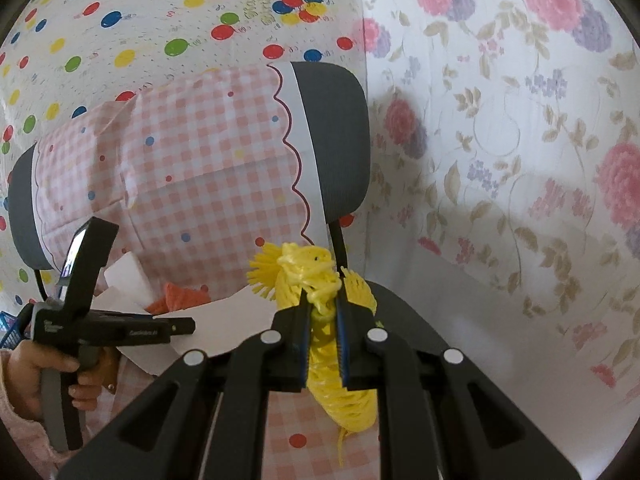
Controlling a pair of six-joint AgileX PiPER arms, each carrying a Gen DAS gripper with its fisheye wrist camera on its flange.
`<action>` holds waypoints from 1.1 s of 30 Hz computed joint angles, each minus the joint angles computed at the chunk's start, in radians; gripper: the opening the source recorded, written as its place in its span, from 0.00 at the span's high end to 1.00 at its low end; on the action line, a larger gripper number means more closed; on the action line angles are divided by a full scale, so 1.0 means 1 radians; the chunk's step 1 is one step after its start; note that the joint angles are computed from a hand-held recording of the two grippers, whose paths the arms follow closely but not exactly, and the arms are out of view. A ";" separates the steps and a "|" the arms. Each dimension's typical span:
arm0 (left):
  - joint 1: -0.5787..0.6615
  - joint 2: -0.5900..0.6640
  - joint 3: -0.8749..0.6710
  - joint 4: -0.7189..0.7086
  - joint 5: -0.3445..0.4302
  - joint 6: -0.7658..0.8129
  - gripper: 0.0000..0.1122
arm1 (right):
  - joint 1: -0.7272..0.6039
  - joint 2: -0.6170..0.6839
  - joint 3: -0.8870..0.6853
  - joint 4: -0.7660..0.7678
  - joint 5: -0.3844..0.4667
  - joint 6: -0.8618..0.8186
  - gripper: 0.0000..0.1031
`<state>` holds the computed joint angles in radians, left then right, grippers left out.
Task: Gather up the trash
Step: 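Lift the yellow foam net with the right tool while the left tool grasps white paper, then carry the foam net and paper to the bin and open both tools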
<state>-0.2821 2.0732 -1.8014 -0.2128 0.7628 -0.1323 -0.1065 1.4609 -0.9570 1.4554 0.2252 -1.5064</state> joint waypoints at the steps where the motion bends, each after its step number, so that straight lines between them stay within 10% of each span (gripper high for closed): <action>1: -0.004 -0.012 0.016 -0.006 -0.013 0.007 0.84 | -0.006 0.000 0.002 0.001 0.007 0.001 0.90; 4: -0.030 -0.084 0.107 0.025 -0.100 0.010 0.98 | -0.017 -0.016 0.013 0.012 0.014 -0.006 0.90; 12: -0.190 -0.458 0.534 0.476 -0.390 -0.361 1.00 | -0.106 -0.172 0.119 0.045 0.108 0.007 0.90; 27: -0.630 -0.851 0.985 1.229 -0.226 -1.227 1.00 | -0.456 -0.655 0.404 -0.409 0.430 0.374 0.90; 33: -0.811 -0.845 1.054 1.292 -0.211 -1.332 1.00 | -0.992 -0.811 0.483 -0.415 0.866 0.209 0.90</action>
